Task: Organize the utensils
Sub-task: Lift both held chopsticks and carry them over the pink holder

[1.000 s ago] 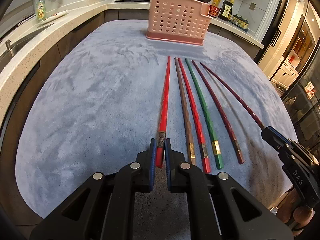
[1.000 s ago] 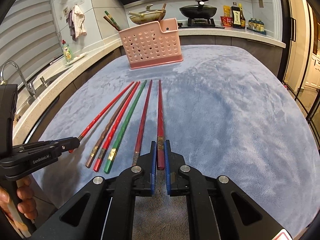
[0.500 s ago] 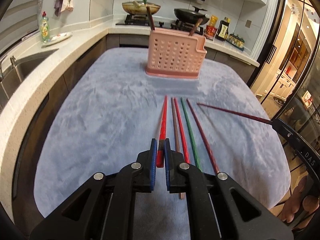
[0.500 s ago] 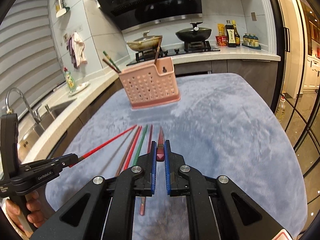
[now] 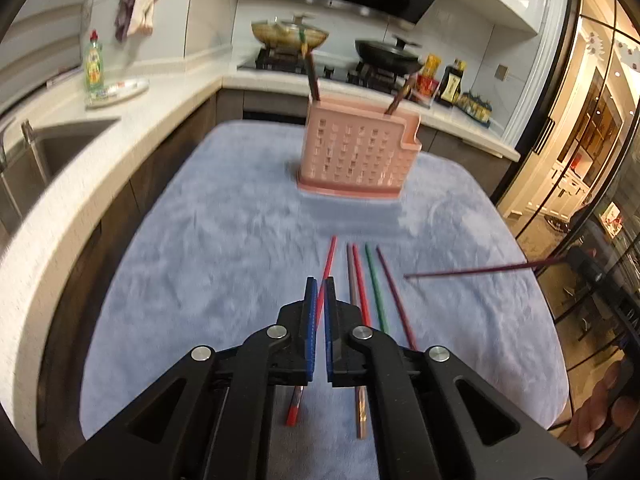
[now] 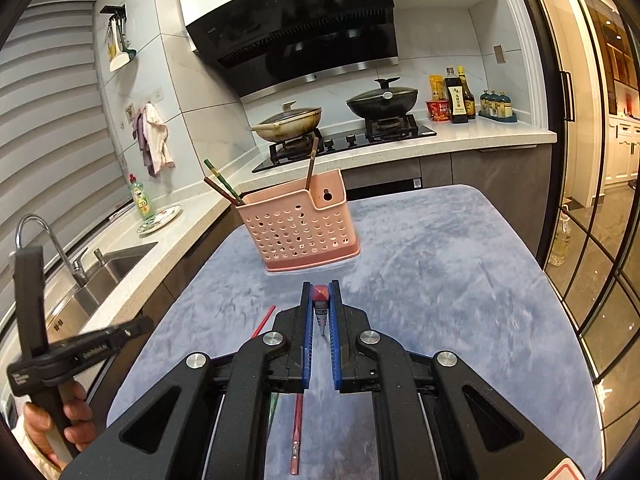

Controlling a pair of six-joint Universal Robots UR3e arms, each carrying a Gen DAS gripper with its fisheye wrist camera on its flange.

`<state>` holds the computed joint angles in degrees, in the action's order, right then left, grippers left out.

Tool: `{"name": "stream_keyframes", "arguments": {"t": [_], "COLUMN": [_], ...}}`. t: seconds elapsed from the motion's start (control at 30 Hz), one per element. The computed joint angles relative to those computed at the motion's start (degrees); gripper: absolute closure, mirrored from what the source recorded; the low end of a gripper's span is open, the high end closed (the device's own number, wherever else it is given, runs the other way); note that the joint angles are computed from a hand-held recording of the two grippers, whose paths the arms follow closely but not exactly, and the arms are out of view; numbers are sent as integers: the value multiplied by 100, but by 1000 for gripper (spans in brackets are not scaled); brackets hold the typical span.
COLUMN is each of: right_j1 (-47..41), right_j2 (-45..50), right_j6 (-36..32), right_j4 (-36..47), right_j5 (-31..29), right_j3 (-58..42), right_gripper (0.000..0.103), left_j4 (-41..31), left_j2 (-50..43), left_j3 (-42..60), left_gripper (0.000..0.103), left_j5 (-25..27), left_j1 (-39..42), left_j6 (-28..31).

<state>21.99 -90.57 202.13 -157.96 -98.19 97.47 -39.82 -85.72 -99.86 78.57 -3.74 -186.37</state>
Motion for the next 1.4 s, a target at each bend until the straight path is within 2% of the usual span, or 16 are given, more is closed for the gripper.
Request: {"name": "stream_keyframes", "arguments": {"t": [0.07,0.1,0.17,0.37,0.5,0.57,0.63,0.9,1.13,1.4], "right_j1": [24,50,82,144,196,210,207,190,107,-100], "right_j2": [-54,-77,-119,-158,-132,-120,-122,-143,-234,-44], "right_j6": [51,73,113,167,195,215,206,211,168,-28], "right_j4": [-8,-38,-69,-89,-60,-64,-70,-83,-159,-6], "right_j5": [-22,-53,-89,-157,-213,-230,-231,-219,-161,93], "right_j3": [69,122,195,307,307,305,313,339,335,-387], "right_gripper": [96,96,96,96,96,96,96,96,96,96], "left_j4": [-32,-13,97,407,756,780,825,576,210,-267], "left_j2": [19,34,43,-173,-194,-244,-266,37,491,122], "left_j3": [-286,-462,-831,-1530,-1702,-1666,-1683,-1639,-1118,481], "left_gripper": [84,74,64,65,67,77,91,96,96,96], "left_j5": [-113,-168,-160,-141,76,168,248,38,-68,-76], "left_j1": [70,98,100,77,-91,-147,-166,-12,161,183], "left_j6": [30,55,83,84,93,72,84,111,134,185]}}
